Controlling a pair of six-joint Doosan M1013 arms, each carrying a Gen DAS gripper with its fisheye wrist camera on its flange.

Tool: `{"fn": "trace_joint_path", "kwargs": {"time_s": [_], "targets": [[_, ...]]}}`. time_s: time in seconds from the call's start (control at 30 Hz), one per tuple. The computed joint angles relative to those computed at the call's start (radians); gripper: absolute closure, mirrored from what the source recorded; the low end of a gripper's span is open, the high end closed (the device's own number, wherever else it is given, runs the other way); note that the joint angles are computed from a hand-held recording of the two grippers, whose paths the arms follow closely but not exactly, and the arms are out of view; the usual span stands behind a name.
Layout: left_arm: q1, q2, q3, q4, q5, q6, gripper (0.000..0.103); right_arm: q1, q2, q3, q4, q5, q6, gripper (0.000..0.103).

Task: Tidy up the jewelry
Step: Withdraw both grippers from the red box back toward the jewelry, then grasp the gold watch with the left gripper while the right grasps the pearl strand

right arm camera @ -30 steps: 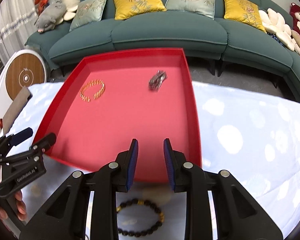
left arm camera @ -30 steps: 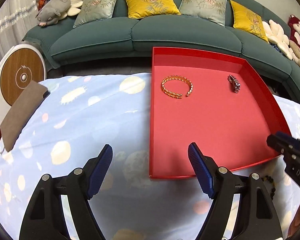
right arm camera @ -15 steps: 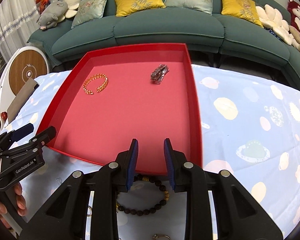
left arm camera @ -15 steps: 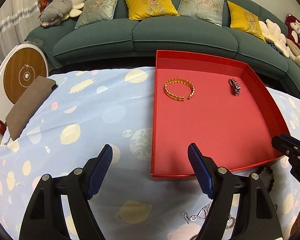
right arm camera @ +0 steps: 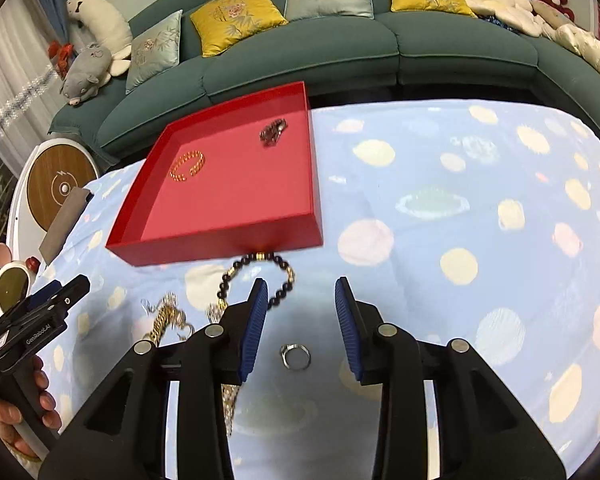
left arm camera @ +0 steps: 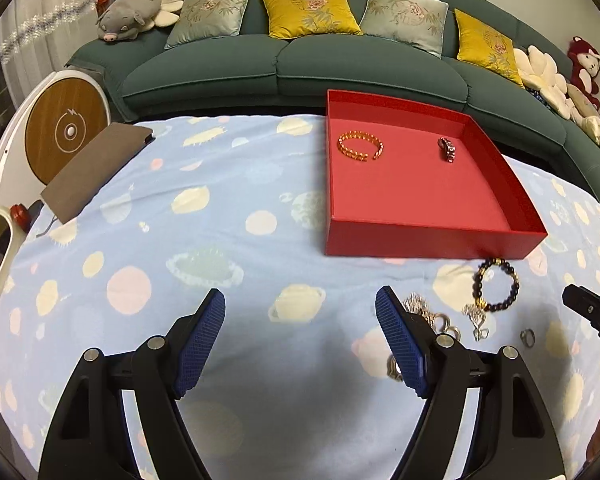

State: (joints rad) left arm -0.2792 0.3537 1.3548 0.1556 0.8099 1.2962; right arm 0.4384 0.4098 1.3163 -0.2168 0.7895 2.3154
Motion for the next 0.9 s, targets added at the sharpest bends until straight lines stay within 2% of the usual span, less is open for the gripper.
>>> {"fn": "trace_joint_path", "kwargs": {"time_s": [0.1, 0.2, 0.33, 0.47, 0.63, 0.67, 0.7, 0.77, 0.9], "targets": [[0.001, -0.010, 0.027, -0.035, 0.003, 0.022, 0.028, 0.004, 0.008, 0.004, 0.031, 0.009, -0.038, 0.065], [-0.006, -0.024, 0.058, -0.061, -0.024, 0.067, 0.028, 0.013, 0.007, 0.012, 0.000, 0.012, -0.047, 0.065], [-0.019, -0.030, 0.079, -0.128, -0.051, 0.165, 0.028, 0.007, 0.001, 0.026, 0.005, 0.005, -0.043, 0.065], [-0.036, -0.020, 0.082, -0.173, -0.041, 0.240, 0.028, -0.001, -0.002, 0.032, 0.007, 0.008, -0.035, 0.065], [-0.051, 0.003, 0.069, -0.172, -0.022, 0.252, 0.029, -0.004, 0.001, 0.028, 0.006, 0.008, -0.027, 0.065], [-0.050, 0.010, 0.063, -0.182, -0.010, 0.254, 0.031, -0.005, 0.001, 0.028, 0.010, 0.006, -0.029, 0.065], [-0.046, 0.017, 0.058, -0.199, 0.004, 0.257, 0.040, -0.005, 0.002, 0.028, 0.013, 0.006, -0.032, 0.065], [-0.047, 0.016, 0.063, -0.196, -0.011, 0.248, 0.045, -0.005, 0.002, 0.028, 0.021, 0.004, -0.042, 0.065], [-0.042, 0.015, 0.059, -0.232, -0.005, 0.284, 0.074, 0.000, -0.001, 0.033, 0.051, 0.003, -0.082, 0.065]]}}
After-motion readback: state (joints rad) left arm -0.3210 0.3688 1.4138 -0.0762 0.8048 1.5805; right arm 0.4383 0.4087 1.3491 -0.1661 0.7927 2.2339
